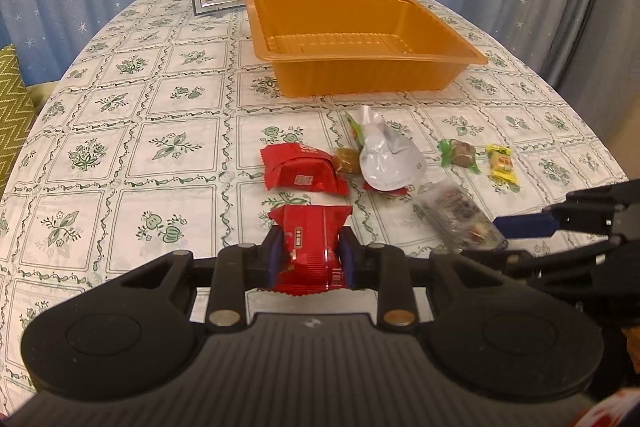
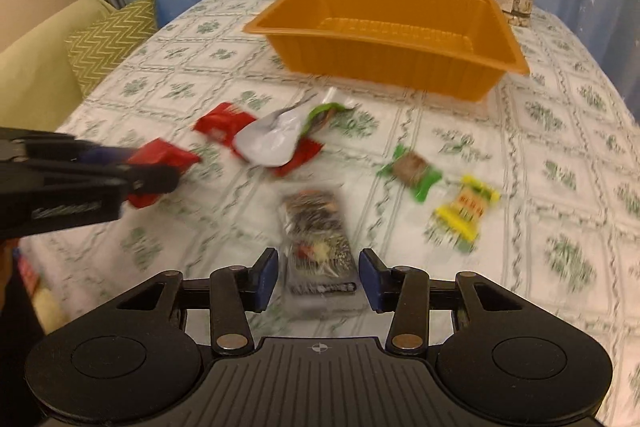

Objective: Organize snacks
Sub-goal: 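Grasp the red chocolate bar with the left gripper while the right gripper grasps the clear packet, then carry the chocolate bar and clear packet over the tray and release both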

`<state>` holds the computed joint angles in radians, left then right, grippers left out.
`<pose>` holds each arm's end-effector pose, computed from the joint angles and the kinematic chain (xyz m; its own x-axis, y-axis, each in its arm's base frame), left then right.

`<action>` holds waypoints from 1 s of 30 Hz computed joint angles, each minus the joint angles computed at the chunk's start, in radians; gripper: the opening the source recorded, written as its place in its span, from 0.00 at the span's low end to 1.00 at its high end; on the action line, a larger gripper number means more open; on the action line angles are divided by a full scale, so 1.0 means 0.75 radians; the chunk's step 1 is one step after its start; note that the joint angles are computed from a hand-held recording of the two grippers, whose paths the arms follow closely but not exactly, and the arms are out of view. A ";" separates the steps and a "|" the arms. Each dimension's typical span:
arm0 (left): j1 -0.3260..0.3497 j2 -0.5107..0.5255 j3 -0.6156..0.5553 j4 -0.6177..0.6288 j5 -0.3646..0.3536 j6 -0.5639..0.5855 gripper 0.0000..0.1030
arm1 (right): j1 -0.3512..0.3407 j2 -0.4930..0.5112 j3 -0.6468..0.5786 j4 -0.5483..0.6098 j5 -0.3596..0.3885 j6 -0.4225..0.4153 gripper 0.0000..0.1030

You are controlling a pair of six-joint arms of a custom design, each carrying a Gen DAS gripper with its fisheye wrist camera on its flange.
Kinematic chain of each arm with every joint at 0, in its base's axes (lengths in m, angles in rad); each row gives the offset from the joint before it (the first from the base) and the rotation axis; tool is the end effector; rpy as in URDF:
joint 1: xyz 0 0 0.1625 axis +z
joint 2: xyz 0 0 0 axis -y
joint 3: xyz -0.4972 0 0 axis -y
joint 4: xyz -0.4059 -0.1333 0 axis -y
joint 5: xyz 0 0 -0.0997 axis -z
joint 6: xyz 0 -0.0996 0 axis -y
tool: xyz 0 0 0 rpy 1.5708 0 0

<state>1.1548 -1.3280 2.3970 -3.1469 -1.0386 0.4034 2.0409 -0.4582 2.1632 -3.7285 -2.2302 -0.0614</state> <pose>-0.0111 -0.4801 0.2627 -0.6779 0.4268 -0.5986 0.6734 0.6872 -0.2725 0.2980 -0.4270 -0.0470 -0.7995 -0.1681 0.5767 -0.4573 0.7929 -0.4028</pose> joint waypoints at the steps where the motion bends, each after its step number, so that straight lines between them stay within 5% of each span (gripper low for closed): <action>1: -0.002 -0.004 0.003 0.003 -0.002 -0.002 0.26 | 0.002 0.007 0.001 -0.021 0.003 -0.012 0.45; 13: -0.013 -0.019 0.016 0.005 0.001 -0.027 0.26 | -0.018 0.067 -0.073 -0.085 -0.034 -0.053 0.47; 17: -0.023 -0.021 0.021 0.014 0.008 -0.040 0.26 | -0.005 0.081 -0.078 -0.102 -0.059 -0.049 0.38; 30: -0.091 -0.084 0.061 0.053 0.029 -0.101 0.26 | 0.096 0.028 0.010 -0.110 -0.178 0.248 0.37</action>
